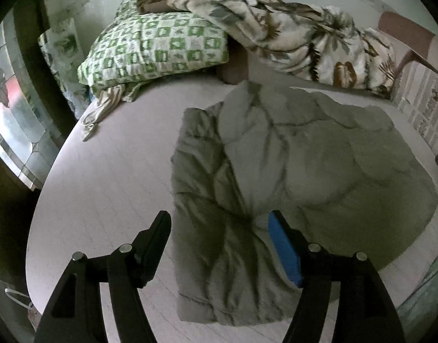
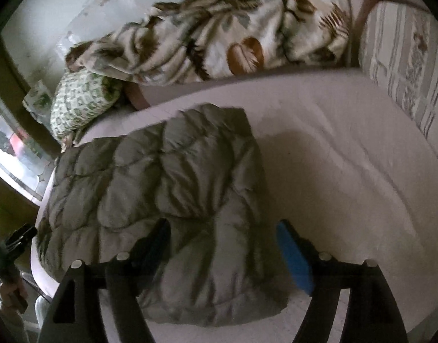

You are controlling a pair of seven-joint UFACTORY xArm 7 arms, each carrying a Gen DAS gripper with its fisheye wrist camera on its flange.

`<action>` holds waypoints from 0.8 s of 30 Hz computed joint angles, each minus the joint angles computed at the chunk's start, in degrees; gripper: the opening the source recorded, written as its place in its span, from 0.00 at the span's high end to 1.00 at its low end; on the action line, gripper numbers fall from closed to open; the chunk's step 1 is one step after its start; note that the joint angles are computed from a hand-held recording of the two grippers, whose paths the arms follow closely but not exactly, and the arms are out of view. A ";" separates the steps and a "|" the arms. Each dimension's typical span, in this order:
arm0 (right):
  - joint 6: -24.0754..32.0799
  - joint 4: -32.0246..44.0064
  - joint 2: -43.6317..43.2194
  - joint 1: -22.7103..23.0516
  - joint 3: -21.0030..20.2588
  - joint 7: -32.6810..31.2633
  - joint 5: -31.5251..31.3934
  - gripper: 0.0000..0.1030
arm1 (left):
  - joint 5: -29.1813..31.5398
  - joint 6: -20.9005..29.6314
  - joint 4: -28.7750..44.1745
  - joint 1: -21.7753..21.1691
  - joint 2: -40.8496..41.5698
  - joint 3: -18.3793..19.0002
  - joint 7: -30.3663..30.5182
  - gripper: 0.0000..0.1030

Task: Fold large clothes

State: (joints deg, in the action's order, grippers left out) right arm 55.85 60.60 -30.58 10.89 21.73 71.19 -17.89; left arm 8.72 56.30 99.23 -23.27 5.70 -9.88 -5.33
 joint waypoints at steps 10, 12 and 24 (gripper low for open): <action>-0.17 5.60 7.32 2.76 3.12 0.95 -3.10 0.19 | 0.88 0.33 -2.97 -1.84 -1.13 -1.31 -1.31 0.31; 0.31 6.04 8.71 3.95 2.90 0.62 -3.61 0.19 | 2.54 0.48 -3.34 -2.38 -0.78 -1.44 -1.91 0.31; 5.79 6.96 15.65 9.42 0.74 0.87 -9.61 0.15 | 9.50 -3.14 -8.16 -3.74 -0.99 -1.42 -6.46 0.22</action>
State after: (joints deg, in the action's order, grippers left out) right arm 61.64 67.56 -14.93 20.31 22.47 72.06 -27.51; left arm 18.22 53.16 91.08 -27.01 4.72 -11.30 -11.78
